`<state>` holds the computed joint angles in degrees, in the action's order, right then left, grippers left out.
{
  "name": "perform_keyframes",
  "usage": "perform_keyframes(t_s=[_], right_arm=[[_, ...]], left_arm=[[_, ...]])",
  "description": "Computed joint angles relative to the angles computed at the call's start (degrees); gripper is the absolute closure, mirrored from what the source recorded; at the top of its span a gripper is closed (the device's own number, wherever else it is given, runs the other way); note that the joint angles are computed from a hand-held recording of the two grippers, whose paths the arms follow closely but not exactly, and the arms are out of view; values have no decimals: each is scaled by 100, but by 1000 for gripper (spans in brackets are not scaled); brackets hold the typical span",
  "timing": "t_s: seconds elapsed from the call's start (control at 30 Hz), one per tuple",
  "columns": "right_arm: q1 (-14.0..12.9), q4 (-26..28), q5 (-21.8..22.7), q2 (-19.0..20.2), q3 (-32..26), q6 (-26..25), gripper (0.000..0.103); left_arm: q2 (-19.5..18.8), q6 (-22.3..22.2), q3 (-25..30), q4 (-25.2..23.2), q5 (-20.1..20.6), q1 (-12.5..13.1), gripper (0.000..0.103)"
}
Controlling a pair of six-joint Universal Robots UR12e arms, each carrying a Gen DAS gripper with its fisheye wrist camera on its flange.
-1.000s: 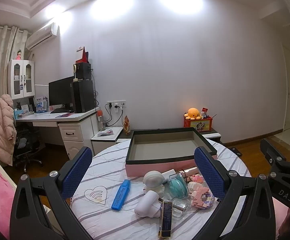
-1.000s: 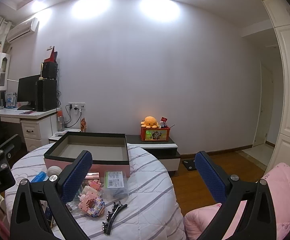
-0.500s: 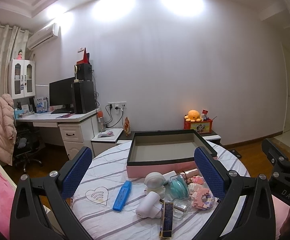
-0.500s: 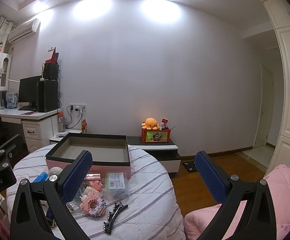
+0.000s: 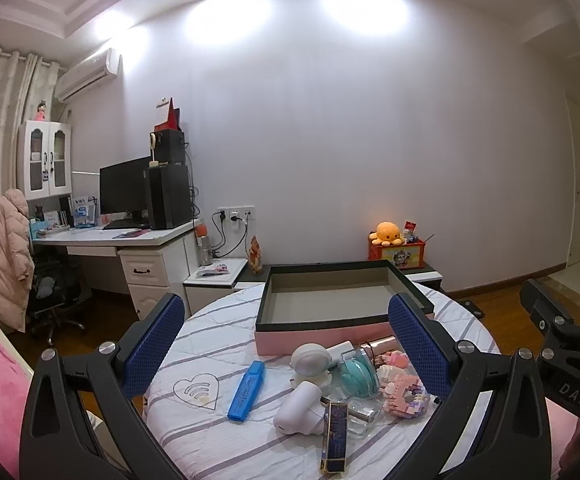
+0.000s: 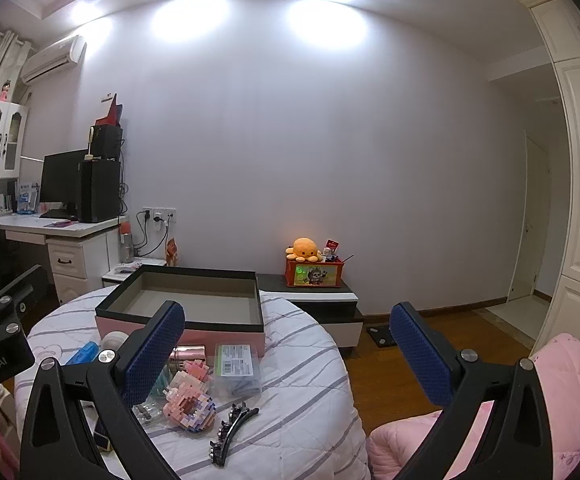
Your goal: Organize rigid objects
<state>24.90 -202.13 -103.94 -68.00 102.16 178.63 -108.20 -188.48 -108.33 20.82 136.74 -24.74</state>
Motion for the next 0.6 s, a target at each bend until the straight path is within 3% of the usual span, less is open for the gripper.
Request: perform_keyframes(t_s=[0.37, 0.6], right_arm=[[-9, 31, 5, -15, 5, 15, 0], [-17, 525, -47, 27, -200, -105, 0]], left_arm=[[-8, -27, 103, -309, -1, 33, 0], [18, -217, 272, -1091, -96, 174, 0]])
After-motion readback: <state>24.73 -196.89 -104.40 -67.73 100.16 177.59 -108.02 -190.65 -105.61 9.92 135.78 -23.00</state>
